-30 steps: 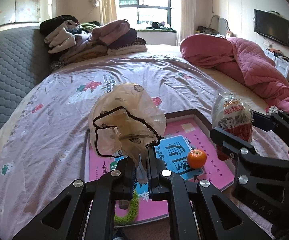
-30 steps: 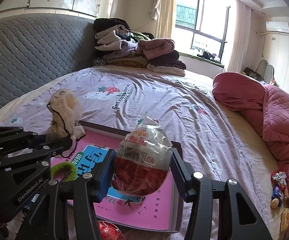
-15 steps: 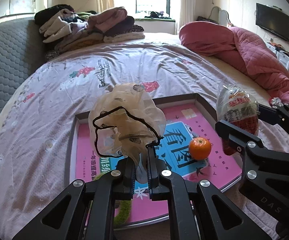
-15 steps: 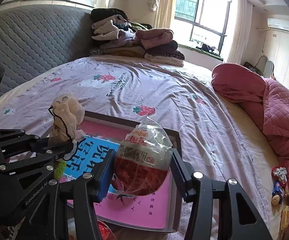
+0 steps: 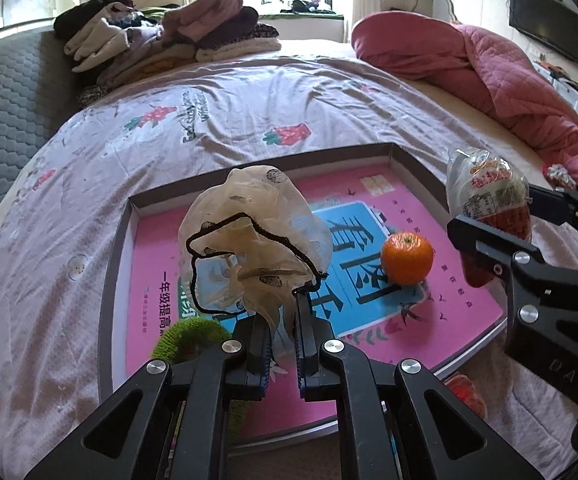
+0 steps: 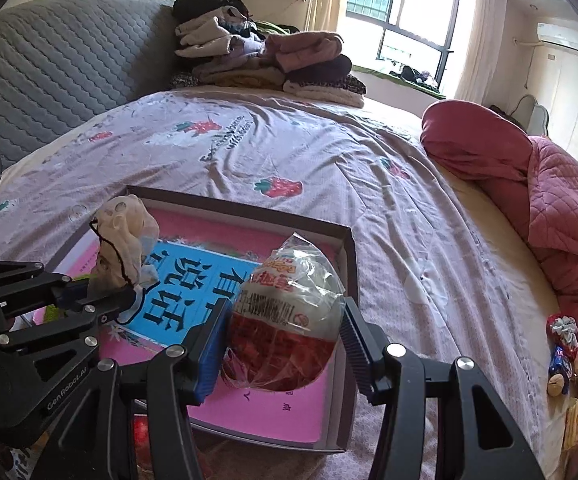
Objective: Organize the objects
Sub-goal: 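Carry the mesh bag and egg package over the pink tray with both tools, then lower the mesh bag into the tray with left tool while right tool lowers the egg package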
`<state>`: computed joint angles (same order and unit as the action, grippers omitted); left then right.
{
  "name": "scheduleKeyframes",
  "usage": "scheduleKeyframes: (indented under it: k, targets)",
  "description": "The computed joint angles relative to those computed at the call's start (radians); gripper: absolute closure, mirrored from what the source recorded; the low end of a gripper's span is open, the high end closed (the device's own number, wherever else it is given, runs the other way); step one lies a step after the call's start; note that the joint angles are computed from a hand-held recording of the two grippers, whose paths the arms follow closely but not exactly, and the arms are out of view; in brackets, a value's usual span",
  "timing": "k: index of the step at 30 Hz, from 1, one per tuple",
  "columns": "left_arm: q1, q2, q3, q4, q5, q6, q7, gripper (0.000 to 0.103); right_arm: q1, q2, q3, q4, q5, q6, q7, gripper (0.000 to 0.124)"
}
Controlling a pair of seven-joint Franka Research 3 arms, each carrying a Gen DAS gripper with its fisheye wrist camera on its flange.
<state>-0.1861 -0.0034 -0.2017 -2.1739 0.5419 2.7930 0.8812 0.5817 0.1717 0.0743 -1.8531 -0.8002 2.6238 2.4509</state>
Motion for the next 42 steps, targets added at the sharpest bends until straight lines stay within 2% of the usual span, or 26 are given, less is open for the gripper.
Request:
scheduleKeyframes:
  k: [20, 30, 38, 42]
  targets:
    - [-0.012, 0.009, -0.005, -0.015, -0.174, 0.025, 0.164, 0.092, 0.009, 0.041, 0.003, 0.005, 0.124, -0.072, -0.141, 0.07]
    - [-0.018, 0.02, -0.008, -0.011, -0.199, 0.005, 0.186, 0.091, 0.015, 0.044, -0.005, 0.0, 0.139, -0.073, -0.147, 0.07]
    - [-0.019, 0.032, -0.01, -0.003, -0.281, -0.015, 0.248, 0.09, 0.018, 0.048, -0.01, 0.004, 0.134, -0.07, -0.14, 0.07]
    - [-0.017, 0.029, -0.014, -0.007, -0.359, -0.009, 0.304, 0.088, 0.016, 0.048, -0.009, 0.004, 0.143, -0.069, -0.143, 0.07]
